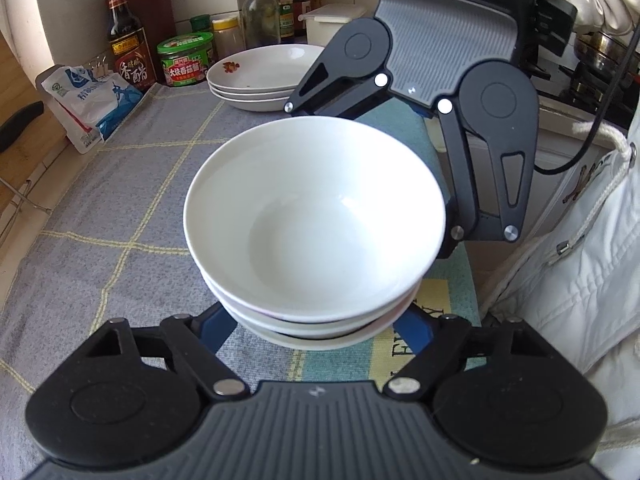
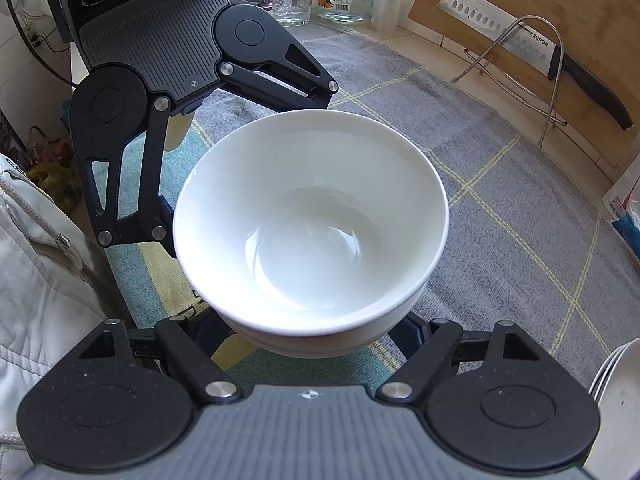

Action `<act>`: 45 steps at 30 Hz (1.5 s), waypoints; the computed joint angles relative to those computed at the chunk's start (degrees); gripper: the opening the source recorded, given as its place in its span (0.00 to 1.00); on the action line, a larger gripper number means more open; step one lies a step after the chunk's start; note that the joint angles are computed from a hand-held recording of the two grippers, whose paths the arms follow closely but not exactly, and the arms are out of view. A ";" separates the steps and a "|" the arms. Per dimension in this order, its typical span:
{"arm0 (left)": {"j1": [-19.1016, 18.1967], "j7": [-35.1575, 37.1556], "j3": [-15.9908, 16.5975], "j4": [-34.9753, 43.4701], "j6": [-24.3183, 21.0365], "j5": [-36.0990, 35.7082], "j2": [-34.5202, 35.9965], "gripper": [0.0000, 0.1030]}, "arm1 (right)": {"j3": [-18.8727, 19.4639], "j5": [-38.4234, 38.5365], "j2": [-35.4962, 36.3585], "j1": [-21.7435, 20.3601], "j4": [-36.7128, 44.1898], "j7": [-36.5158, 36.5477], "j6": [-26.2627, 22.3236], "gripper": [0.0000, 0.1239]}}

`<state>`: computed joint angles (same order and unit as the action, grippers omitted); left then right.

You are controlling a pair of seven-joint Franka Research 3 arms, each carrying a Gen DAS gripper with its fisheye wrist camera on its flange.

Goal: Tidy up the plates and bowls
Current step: 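Carry the bowl stack with both grippers over the flower plate stack, then lower the bowls onto the plates and open both grippers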

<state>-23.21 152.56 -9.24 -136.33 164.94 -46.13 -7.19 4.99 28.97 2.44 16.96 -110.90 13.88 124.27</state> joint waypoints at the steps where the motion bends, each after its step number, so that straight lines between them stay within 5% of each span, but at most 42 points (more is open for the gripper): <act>1: 0.14 -0.89 -0.27 -0.13 0.27 0.84 -0.26 0.81 | -0.06 0.14 -0.19 -0.09 0.06 -0.34 -0.23 0.70; 12: 2.34 -21.45 -3.55 9.31 1.52 21.03 5.55 0.82 | -2.43 1.04 3.18 -4.41 9.58 -7.21 -7.79 0.70; 19: 4.57 -32.50 -6.30 25.32 1.62 35.71 17.74 0.82 | -3.76 0.21 10.40 -9.51 22.65 -11.48 -12.97 0.70; 27: 2.67 -41.49 -6.79 45.96 -0.88 49.29 33.59 0.82 | -3.69 -2.33 21.22 -14.41 38.63 -11.87 -16.93 0.70; 34: 3.13 -43.55 -9.28 59.99 -6.93 52.90 44.35 0.81 | -2.95 -5.52 29.90 -16.59 49.65 -9.70 -20.60 0.69; 45: 3.11 -45.48 -9.66 65.36 -10.34 51.94 48.24 0.82 | -1.65 -7.28 38.21 -18.10 62.06 -5.86 -27.48 0.69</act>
<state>-20.10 107.07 -18.89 -70.97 154.61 5.80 41.04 3.34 21.68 40.65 -1.14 -48.84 8.02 96.79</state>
